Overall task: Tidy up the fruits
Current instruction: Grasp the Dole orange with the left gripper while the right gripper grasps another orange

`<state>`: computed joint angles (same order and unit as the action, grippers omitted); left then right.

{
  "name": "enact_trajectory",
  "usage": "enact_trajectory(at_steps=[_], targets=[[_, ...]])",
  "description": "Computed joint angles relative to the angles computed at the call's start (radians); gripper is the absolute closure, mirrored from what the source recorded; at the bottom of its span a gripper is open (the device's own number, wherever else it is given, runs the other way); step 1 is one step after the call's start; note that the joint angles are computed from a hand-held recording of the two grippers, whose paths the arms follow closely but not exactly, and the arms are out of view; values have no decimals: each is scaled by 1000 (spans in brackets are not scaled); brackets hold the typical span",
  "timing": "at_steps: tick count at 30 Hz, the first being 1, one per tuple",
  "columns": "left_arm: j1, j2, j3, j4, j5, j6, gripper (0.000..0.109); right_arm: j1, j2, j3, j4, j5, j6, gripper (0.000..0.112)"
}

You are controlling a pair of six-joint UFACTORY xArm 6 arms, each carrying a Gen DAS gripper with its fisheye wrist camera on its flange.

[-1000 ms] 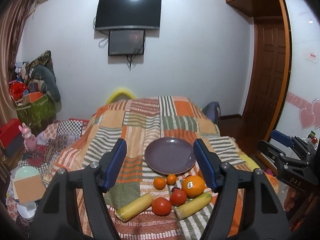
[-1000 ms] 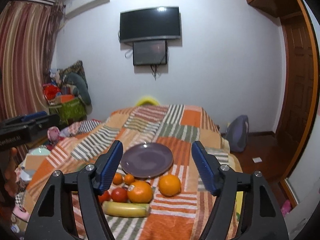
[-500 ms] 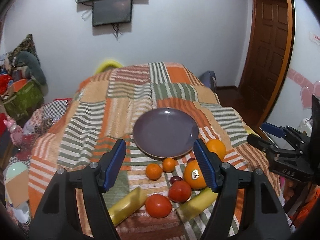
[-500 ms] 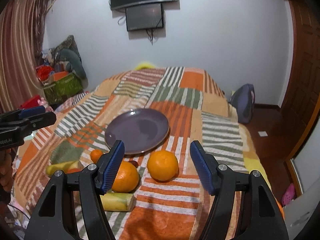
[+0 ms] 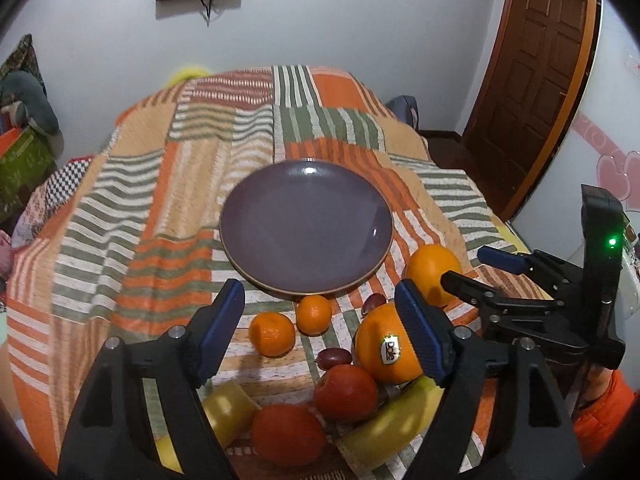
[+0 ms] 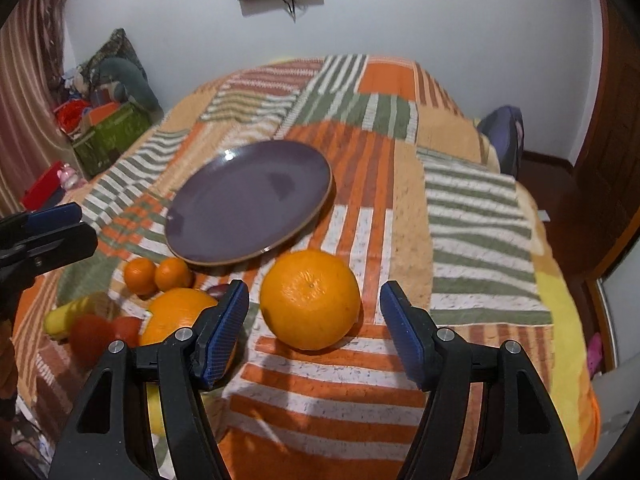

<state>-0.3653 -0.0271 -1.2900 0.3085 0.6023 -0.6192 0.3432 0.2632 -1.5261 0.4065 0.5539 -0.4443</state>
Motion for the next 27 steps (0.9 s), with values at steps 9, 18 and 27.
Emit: enact_trajectory(at_steps=[9,18,27], targets=[[-9,61,-45,-45,36,46,26,1,75,-76,-19,54,19,41],[-29,103,-97,-101,97,91,25,-2,102,-109,5,106,5,49],[-75,150,-157,-128,143,133,23,-37,3,-3,46,90,-25,49]])
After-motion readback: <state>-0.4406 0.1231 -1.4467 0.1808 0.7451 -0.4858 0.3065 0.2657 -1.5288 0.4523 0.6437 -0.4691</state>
